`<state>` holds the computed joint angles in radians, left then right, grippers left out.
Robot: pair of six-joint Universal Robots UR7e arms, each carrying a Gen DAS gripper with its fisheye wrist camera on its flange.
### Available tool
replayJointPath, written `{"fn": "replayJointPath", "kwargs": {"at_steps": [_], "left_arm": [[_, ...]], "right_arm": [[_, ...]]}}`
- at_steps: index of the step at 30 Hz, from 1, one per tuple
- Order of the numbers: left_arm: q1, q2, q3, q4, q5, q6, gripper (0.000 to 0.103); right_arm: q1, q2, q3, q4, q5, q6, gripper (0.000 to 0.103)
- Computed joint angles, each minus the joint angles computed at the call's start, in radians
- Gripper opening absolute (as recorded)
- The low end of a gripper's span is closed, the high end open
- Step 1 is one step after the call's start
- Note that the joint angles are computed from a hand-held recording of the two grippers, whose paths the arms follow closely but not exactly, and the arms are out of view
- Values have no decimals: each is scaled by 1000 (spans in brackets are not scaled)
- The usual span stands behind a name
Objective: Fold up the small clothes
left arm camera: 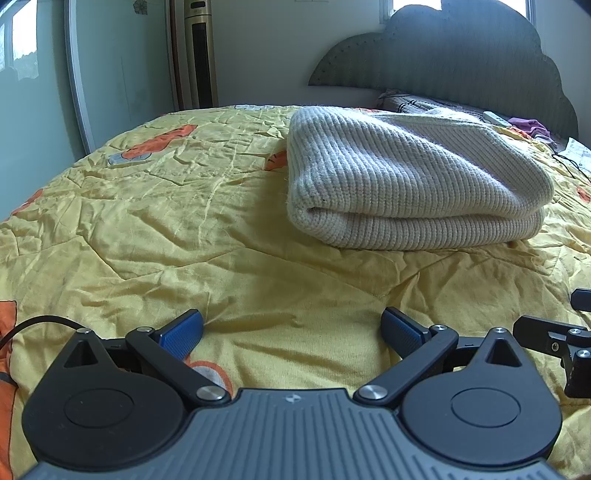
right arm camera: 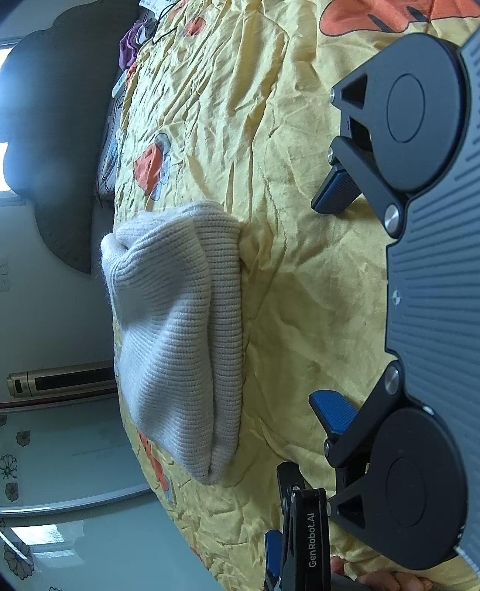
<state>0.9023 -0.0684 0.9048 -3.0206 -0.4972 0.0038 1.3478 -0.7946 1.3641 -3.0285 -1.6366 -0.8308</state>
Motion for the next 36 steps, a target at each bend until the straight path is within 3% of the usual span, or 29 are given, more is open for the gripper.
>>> {"fn": "replayJointPath", "kwargs": {"at_steps": [10,36], "left_arm": [[1,-1,2,-2,-2,-1,103],[0,-2,7,-8,2,-2,103]], "right_arm": [[17,20,-4,-31,-65,-59,103],[16,26,-2,-66,-74,-48,103]]}}
